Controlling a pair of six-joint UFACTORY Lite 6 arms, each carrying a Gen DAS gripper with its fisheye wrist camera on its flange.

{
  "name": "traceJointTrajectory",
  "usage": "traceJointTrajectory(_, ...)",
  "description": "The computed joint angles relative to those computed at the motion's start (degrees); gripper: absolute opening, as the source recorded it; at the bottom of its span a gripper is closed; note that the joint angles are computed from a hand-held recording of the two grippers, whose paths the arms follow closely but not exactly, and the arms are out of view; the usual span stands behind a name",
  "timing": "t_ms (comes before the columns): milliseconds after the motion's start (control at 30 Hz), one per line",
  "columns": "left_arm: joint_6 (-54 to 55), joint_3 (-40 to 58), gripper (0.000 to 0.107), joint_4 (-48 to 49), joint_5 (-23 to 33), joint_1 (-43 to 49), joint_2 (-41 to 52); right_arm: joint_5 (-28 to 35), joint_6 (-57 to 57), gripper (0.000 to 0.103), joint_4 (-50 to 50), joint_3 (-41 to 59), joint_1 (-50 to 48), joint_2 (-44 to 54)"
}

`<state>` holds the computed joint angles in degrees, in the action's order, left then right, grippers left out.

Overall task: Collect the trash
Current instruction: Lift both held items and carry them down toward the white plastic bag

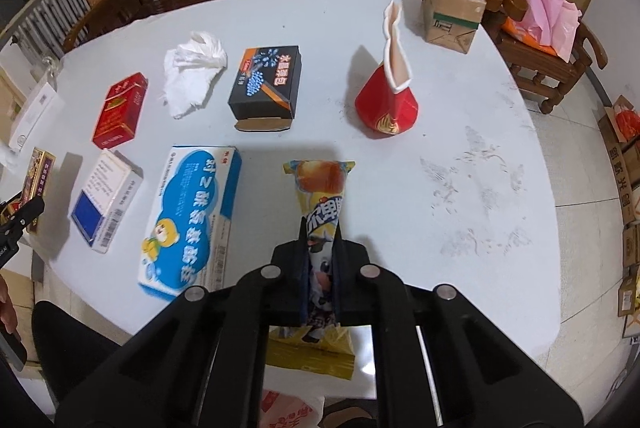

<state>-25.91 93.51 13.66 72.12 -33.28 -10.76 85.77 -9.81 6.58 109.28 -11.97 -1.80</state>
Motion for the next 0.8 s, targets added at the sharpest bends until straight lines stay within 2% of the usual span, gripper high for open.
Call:
traceJointTrajectory(200, -2.4, 2.3, 0.058, 1.9, 3.8, -4.4, -1.9, 3.6, 0.5, 0.008, 0.9, 3.7, -0.4, -1.4)
traceJointTrajectory(400, -8.1, 7.4, 0.058, 7.4, 10.6, -14.5, -2.4, 7.6, 1.0, 0.008, 3.1, 7.9, -1.7, -3.8)
traceJointTrajectory(633, -20.3, 15.3, 0.058, 18.5, 21.5, -34.9, -1.5, 15.5, 1.5, 0.008, 10.2, 19.2, -6.7, -4.9)
traceJointTrajectory(800, -28.0, 19.9, 0.058, 25.7, 29.6, -50.0, 0.5, 23.7, 3.0, 0.008, 13.8, 30.6, -8.3, -4.2)
